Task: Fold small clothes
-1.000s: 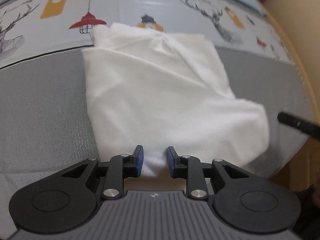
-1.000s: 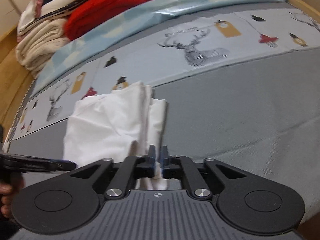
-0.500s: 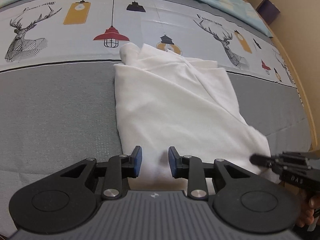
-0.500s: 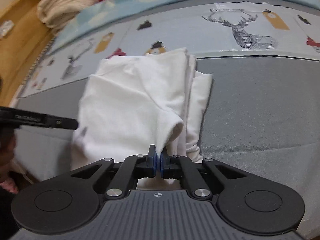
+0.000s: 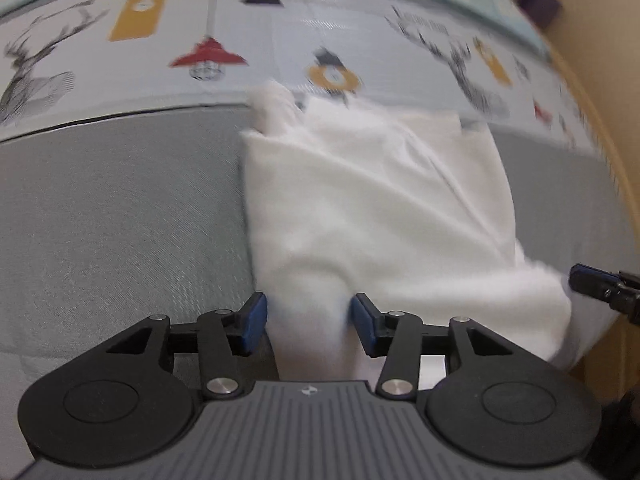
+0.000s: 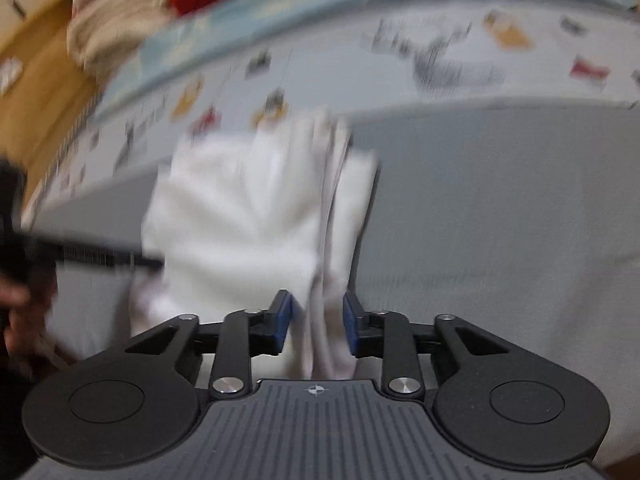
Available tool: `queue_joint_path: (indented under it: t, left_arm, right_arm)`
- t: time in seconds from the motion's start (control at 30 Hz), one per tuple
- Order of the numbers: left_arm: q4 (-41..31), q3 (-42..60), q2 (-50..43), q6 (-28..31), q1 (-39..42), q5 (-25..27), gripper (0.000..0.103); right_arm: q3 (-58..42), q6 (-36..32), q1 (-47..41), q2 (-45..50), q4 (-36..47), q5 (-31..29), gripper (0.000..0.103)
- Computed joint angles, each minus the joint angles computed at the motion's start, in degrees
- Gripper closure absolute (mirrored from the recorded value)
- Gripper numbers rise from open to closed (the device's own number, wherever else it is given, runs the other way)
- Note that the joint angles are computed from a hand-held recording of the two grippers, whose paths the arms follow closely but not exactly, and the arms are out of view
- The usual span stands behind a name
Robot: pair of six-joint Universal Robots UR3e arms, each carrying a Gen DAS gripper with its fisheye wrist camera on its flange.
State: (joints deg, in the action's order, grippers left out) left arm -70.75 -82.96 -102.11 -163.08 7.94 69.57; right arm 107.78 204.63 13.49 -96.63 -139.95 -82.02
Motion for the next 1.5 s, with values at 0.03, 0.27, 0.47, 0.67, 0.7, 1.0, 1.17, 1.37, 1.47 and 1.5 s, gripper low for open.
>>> queue_joint_path:
  t: [0.03,0.27,0.47,0.67,0.7,1.0,1.17,1.37,1.47,1.5]
  left_arm:
    - [2.4,-2.3,0.9,-0.8,1.6,-1.7,0.050]
    - [1.9,0.9,-2.6,-3.9,5.6,-5.6,0.044]
    - [-1.5,5.1,-5.5,-1.1,5.8,-6.6,0.043]
    - [-2.9,7.5,-7.2,0.5,5.7,-7.7,0.041]
    - [-3.0,8.2,-7.7,0.4,5.7,-8.0,0.041]
    - [-4.3,15.6,-13.8,-4.5,4.3,-8.8,0.040]
    - [-4.3,18.1,-16.5,-7.9,2.8,-8.8,0.036]
    - [-4.8,20.6,-21.1,-14.8,2.6,-10.2,0.035]
    - [-2.9,20.4,-21.9,-15.3,1.5,-10.3,0.037]
    - [-1.2,20.0,-21.7,-14.3,0.7,-9.2,0.046]
  right_arm:
    - [0.6,1.7,0.2,0.4,-2.7,-1.6,0.073]
    - [-6.4,7.2,1.4,10.7,-8.4,-7.3,0.067]
    - [-18.2,8.7,3.9,22.4,-6.9,-9.0,0.062]
    - [-30.7,9.2,6.6,32.6,-1.3,-10.5,0.065]
    - [-31.3,9.1,6.5,33.4,-1.9,-9.9,0.093]
    - [-28.9,17.4,6.0,31.6,1.2,-18.7,0.095]
    - [-25.0,14.2,5.7,27.8,-0.9,-18.2,0.048]
    - [-21.6,11.7,0.8,24.7,7.1,-4.9,0.037]
    - [-19.9,13.9,-0.6,24.2,8.8,-2.4,0.031]
    - [-19.0,14.8,-1.4,23.9,8.1,-1.2,0.031]
